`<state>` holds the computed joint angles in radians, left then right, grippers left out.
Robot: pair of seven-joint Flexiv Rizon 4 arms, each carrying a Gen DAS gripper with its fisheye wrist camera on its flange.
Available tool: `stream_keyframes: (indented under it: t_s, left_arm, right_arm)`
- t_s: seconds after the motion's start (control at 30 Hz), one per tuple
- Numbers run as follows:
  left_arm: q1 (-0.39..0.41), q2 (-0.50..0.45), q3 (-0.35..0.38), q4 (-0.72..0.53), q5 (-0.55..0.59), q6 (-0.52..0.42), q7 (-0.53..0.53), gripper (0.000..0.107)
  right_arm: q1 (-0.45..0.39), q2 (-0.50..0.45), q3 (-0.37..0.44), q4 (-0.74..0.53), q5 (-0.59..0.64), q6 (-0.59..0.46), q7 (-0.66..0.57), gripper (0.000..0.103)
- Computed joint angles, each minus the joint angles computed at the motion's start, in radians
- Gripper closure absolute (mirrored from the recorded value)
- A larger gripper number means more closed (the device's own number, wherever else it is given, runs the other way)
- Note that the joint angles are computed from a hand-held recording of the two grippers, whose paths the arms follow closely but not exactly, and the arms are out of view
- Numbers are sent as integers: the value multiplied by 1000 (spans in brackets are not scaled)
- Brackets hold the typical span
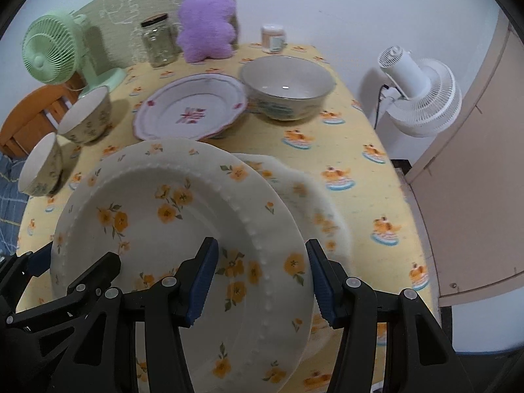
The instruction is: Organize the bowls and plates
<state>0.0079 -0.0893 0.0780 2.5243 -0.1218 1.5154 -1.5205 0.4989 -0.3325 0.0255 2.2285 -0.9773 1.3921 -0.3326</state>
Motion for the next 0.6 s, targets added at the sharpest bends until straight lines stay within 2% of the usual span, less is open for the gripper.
stream_keyframes:
  t_s: [0.2, 0.37, 0.6]
  left_arm:
    - [-71, -69, 20, -78, 103, -30, -156, 37]
    - [-111, -120, 22, -125, 126, -56, -229, 37]
    - [-167, -168, 70, -189, 204, -92, -357, 36]
  right_arm:
    - [-48, -8, -13, 14, 36, 25, -80, 45]
    - [-70, -27, -18, 11, 92, 34, -162, 45]
    - [-76, -65, -20, -12, 199, 51, -309, 45]
